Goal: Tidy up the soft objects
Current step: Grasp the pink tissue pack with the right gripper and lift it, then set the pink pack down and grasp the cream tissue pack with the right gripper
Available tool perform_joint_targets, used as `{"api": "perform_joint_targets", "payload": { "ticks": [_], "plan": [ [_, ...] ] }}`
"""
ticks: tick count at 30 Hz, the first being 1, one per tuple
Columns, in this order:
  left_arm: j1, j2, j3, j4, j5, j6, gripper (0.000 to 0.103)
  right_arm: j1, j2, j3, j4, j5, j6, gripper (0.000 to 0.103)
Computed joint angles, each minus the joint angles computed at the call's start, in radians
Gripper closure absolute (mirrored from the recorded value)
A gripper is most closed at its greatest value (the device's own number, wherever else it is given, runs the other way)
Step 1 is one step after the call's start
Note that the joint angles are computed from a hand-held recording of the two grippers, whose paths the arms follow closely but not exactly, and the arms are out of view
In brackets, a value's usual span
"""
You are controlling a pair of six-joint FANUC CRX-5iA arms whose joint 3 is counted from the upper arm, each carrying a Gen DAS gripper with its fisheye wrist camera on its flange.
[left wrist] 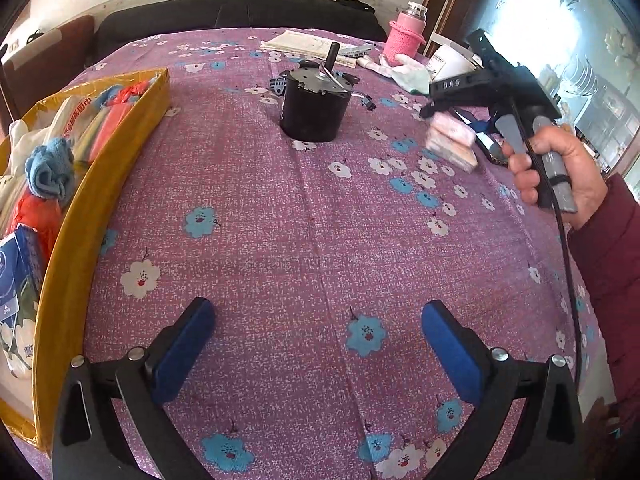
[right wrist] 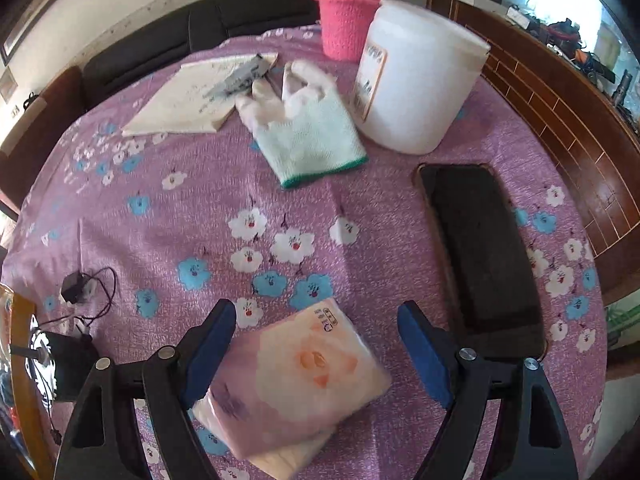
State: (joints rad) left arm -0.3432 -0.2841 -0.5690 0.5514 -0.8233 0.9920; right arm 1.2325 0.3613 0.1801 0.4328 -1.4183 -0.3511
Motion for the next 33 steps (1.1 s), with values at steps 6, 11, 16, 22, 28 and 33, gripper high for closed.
{"api": "perform_joint_targets", "payload": {
  "ticks": [6,11,16,22,28,33],
  "plan": [
    [0.003,-0.002,-0.003,0.006,-0.001,-0.005,0.0,0.092,0.052,0.077,-0.007,0.069,0.053,0.028],
    [0.004,-0.003,-0.005,0.009,-0.001,-0.006,0.0,0.172,0.006,-0.026,0.124,0.396,0.06,0.028],
    [0.009,-0.008,-0.012,0.024,-0.002,-0.016,0.0,0.251,0.025,0.003,0.244,0.158,-0.059,0.018],
    [0.019,-0.018,-0.031,0.059,-0.002,-0.038,0.0,0.265,0.003,-0.013,0.2,0.226,-0.071,0.018],
    [0.026,-0.023,-0.043,0.084,-0.001,-0.055,0.0,0.207,0.042,0.035,0.141,0.421,-0.005,0.018],
    [0.035,-0.028,-0.055,0.111,-0.004,-0.074,0.0,0.115,0.008,-0.104,0.207,0.832,-0.11,0.018]
  ]
}}
